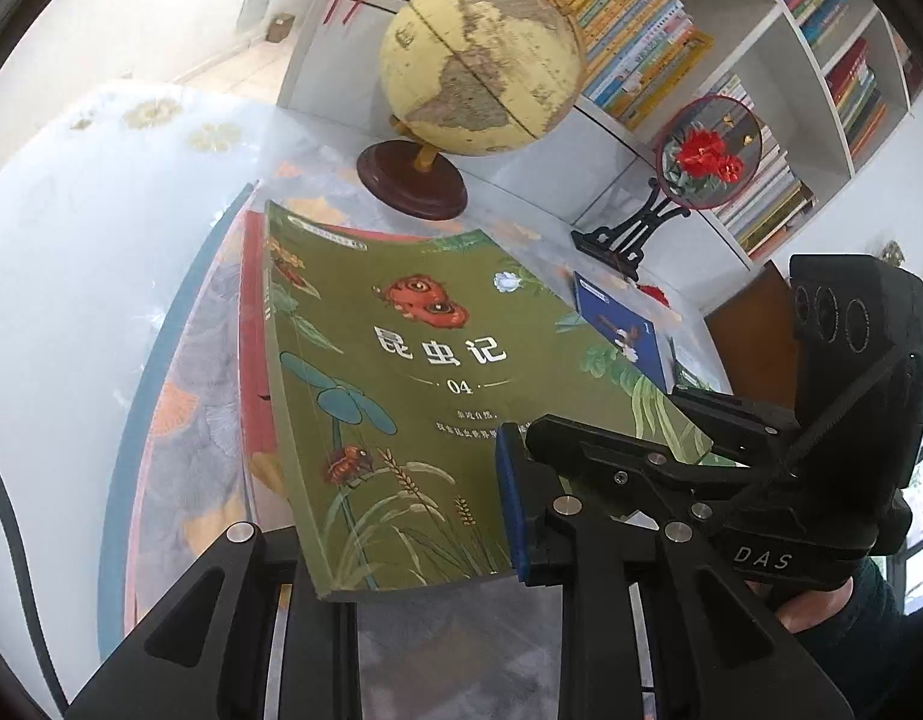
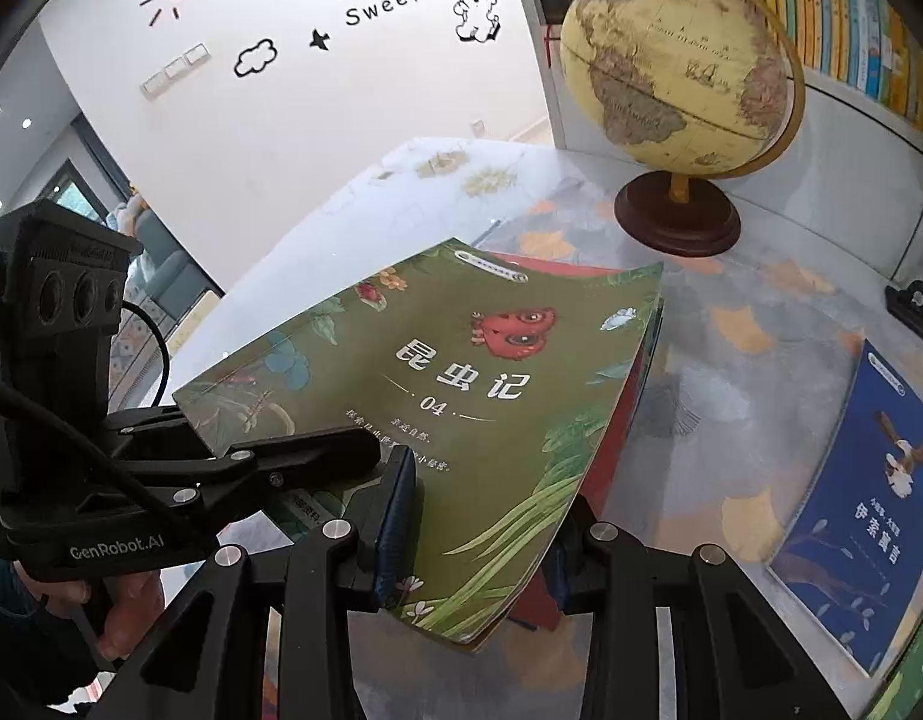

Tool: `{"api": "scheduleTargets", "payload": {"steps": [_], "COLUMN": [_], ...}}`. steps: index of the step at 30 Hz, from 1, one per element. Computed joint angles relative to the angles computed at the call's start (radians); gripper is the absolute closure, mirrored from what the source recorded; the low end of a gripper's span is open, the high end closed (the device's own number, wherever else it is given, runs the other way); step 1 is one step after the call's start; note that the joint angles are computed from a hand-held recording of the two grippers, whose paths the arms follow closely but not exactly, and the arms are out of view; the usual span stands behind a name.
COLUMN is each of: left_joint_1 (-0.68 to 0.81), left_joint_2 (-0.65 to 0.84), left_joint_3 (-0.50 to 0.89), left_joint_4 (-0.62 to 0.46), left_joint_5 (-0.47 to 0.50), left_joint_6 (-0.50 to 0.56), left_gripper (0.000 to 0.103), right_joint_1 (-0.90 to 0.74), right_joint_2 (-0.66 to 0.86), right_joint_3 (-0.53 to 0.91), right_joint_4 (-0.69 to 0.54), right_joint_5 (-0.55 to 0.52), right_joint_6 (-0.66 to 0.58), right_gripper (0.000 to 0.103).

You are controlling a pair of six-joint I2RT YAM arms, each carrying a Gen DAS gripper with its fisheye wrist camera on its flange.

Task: Organize books
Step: 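Lower the butterfly-cover book onto the stack and open both tools, then pull both tools back and move them to the dark-green owl-cover book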

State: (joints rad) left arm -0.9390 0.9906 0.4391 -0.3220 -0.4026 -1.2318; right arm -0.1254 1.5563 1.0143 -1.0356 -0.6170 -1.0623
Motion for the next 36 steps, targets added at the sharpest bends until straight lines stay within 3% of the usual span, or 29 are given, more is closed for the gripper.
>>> {"api": "scheduleTargets", "payload": {"steps": [7,12,22,28,32,36], "left_joint_1": [0.060,0.066,-0.044,-0.176,-0.272,-0.339], "left_joint_2": [-0.021,-0.043,-0.198,-0.201,-0.207,-0.160], "left_joint_3": [-0.072,-0.111,-0.184,-0.148,-0.137,-0.079], "left_joint_4": [0.086,0.084,-0.095,-0.229,-0.309,-0.391], "left_joint_5": [0.101,0.140,0.068,-0.025,-0.078,-0.128], "left_joint_6": [0.039,0.001,-0.203,-0.340,-0.457,-0.537], "left_gripper": [0.079,0.077,0.077,0.077,0.077,0.077], "right_joint_1": [0.023,0.035,0.025,-0.010,-0.060,-0.146], "right_joint_2": [0.020,0.041,0.071,0.072,0.066,0.073], "right_joint_3": [-0.020,-0.037,-0.085,-0.074,-0.066,-0.060], "right_joint_4": [0.037,0.070,0.155,0.144,0.111,0.068], "right_joint_5": [0.039,0.063,0.128,0.136,0.130,0.136], "right_joint_6": [0.067,0.106,0.160,0.158,0.143,0.099], "right_gripper": [0.067,0.066,0.064,0.063,0.053,0.053]}}
